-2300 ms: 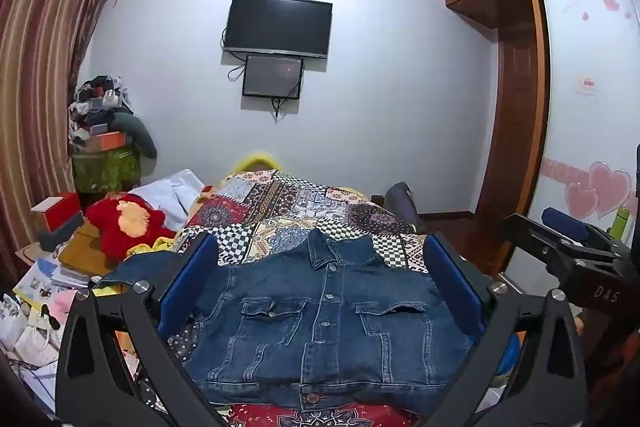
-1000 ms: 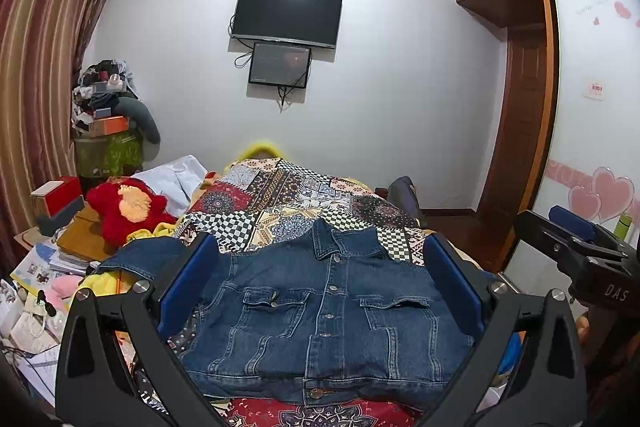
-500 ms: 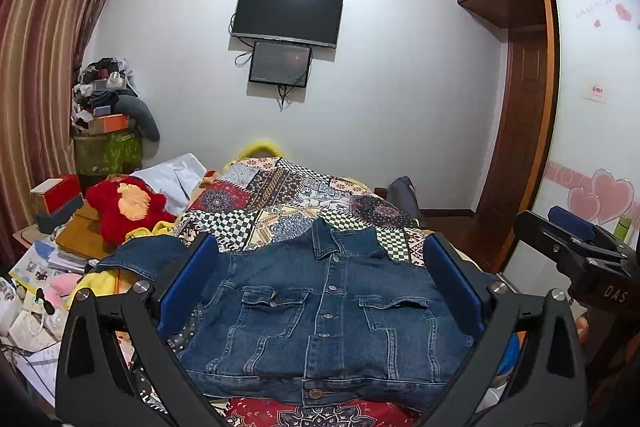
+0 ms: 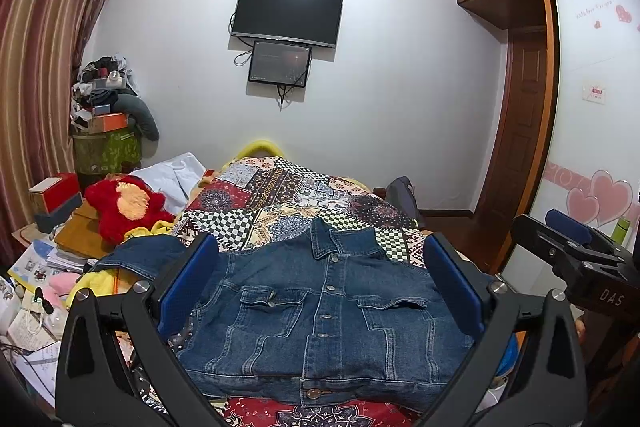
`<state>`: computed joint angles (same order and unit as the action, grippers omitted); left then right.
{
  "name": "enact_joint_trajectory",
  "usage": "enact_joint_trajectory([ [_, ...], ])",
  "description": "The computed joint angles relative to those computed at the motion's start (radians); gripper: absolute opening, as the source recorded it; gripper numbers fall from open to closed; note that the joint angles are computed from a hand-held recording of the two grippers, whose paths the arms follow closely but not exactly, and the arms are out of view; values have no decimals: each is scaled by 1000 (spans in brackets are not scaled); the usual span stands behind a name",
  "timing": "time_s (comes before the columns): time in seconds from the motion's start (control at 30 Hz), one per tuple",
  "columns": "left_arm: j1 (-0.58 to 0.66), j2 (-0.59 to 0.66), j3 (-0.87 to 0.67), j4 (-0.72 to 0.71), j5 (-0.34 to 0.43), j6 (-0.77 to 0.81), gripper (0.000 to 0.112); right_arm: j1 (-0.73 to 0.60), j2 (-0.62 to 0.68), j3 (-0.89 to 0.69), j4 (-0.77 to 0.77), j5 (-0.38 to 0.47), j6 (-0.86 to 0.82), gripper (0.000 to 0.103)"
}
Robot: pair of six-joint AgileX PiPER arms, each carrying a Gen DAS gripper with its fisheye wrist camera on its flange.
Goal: Fold large clothes
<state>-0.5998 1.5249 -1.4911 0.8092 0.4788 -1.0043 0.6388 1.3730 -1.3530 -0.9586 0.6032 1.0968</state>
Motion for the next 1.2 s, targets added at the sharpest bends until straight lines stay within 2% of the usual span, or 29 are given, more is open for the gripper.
enact_joint_trajectory([
  [0.53,9,17,-26,-33,4,29,103,13,18,16,-40,5,47,103],
  [0.77,60,52,-53,-116,-20,106,103,-23,77,-50,21,11,-24,103],
  [1.0,166,168,-183,-291,-1,274,103,-104,226,-217,200,8,-214,103],
  [1.2,294,328,-376,-516,57,494,103,-185,436,-476,451,49,-471,103],
])
